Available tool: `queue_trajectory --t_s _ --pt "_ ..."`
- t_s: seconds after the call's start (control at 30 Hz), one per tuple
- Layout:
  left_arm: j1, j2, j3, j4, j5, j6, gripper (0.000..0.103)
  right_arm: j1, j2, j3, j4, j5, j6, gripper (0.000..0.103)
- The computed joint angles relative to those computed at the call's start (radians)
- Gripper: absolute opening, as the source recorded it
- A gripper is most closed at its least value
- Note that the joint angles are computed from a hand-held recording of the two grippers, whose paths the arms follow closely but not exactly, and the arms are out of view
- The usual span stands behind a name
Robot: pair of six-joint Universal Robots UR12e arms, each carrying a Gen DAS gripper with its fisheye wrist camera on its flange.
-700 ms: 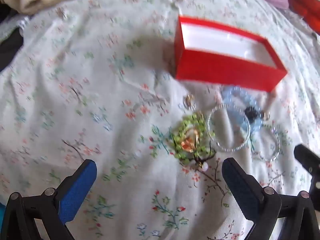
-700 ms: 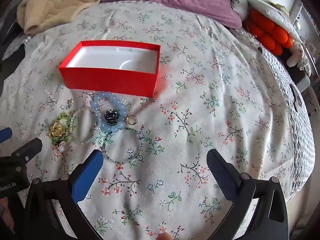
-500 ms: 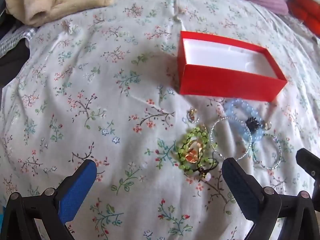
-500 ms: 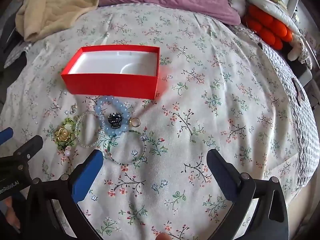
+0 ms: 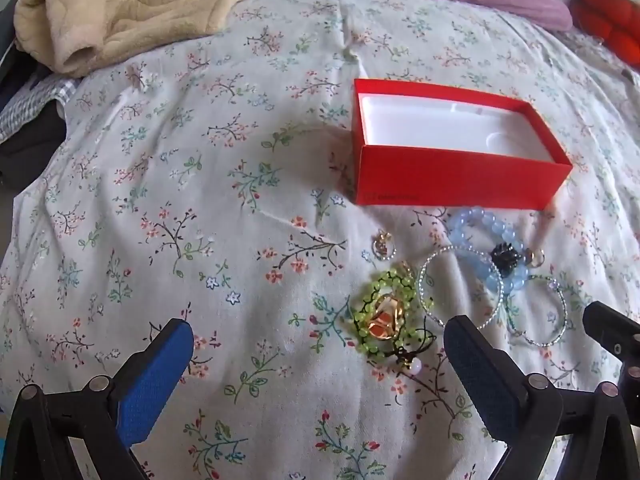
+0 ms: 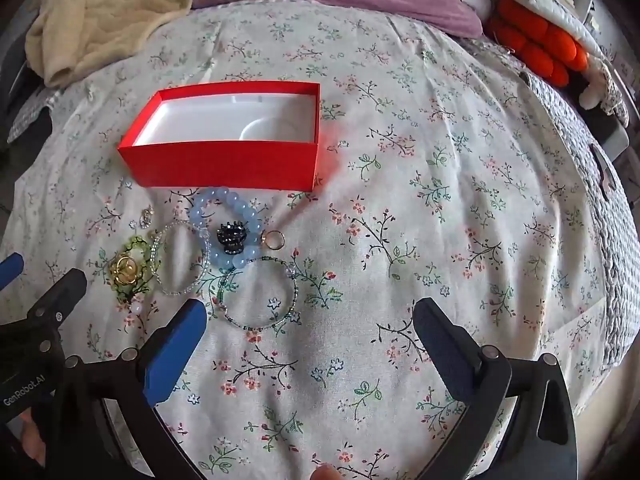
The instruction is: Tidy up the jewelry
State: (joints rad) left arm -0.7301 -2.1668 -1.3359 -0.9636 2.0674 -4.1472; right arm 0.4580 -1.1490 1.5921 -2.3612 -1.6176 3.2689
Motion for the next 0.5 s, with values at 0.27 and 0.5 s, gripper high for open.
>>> queue_trajectory --t_s 0.27,0.5 --pt "-0.007 -0.008 0.012 -0.009 0.0 0.006 0.103 0.0 -0.001 0.0 0.011 0.005 0.01 0.103" --pt "-0.007 -0.012 0.02 -0.018 -0.006 0.007 0.103 0.005 0.002 -0.004 0.019 0.001 -0.003 0.103"
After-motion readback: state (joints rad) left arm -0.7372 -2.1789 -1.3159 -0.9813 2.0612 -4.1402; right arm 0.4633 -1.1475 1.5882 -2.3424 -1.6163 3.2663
